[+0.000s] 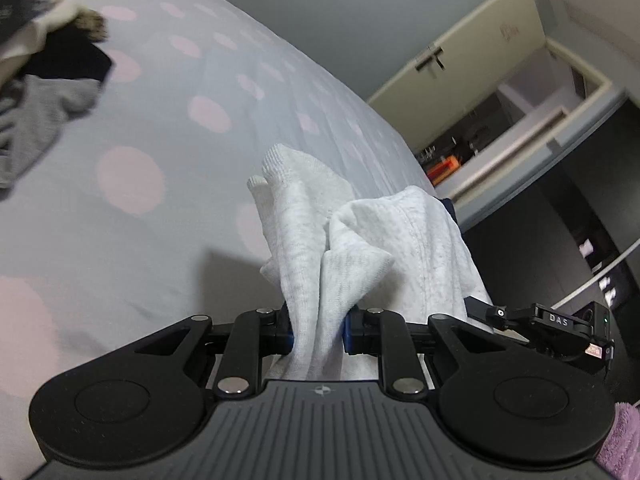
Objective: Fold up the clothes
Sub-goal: 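Pinch the rolled bundle with the left gripper while the right gripper pinches it, lift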
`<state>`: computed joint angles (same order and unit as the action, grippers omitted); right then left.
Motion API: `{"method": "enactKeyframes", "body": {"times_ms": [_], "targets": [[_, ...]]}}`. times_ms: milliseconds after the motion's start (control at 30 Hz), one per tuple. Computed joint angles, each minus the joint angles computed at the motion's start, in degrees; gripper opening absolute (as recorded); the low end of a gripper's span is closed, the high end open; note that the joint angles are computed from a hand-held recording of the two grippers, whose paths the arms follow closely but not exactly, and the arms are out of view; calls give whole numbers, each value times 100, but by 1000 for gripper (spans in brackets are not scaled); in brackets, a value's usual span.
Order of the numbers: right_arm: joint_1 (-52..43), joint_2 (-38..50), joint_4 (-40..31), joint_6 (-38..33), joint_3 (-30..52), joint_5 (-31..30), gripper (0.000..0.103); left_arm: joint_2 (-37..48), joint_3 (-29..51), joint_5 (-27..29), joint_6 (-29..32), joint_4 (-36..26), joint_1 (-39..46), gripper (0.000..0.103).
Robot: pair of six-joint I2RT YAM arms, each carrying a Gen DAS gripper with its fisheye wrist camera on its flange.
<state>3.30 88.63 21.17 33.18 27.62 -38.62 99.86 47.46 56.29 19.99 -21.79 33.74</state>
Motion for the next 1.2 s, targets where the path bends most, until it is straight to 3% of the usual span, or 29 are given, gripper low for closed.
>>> {"method": "enactKeyframes", "body": {"times_ms": [167, 333, 500, 633, 767, 900, 1067, 1200], "targets": [[-638, 441, -109, -445, -89, -76, 30, -672, -948, -727, -909, 1421, -907, 17], [-773, 1033, 388, -438, -198, 45, 31, -1296, -1827, -737, -1543, 2570, -1226, 17], [-761, 1263, 368, -454, -23, 42, 31, -1781, -2476, -742, -1837, 3224, -1268, 16], [-694, 1326, 211, -456, 137, 109, 31, -2379, -2964, -1168, -2013, 3709, -1609, 16], [-662, 1285, 268, -389, 96, 200, 31, -2831, -3181, -1348, -1969, 3717, -1775, 16], [-706, 897, 407, -365, -190, 162, 31, -2885, -3068, -1036, -1967, 3430, -1499, 16], [-898, -196, 230, -387, -505, -100, 30, -3456, -2802, -660, -2082, 2709, -1194, 16], [-1319, -1231, -235, -551, -535, -551, 30, -4480, -2567, -775, -2291, 2096, -1447, 15]]}}
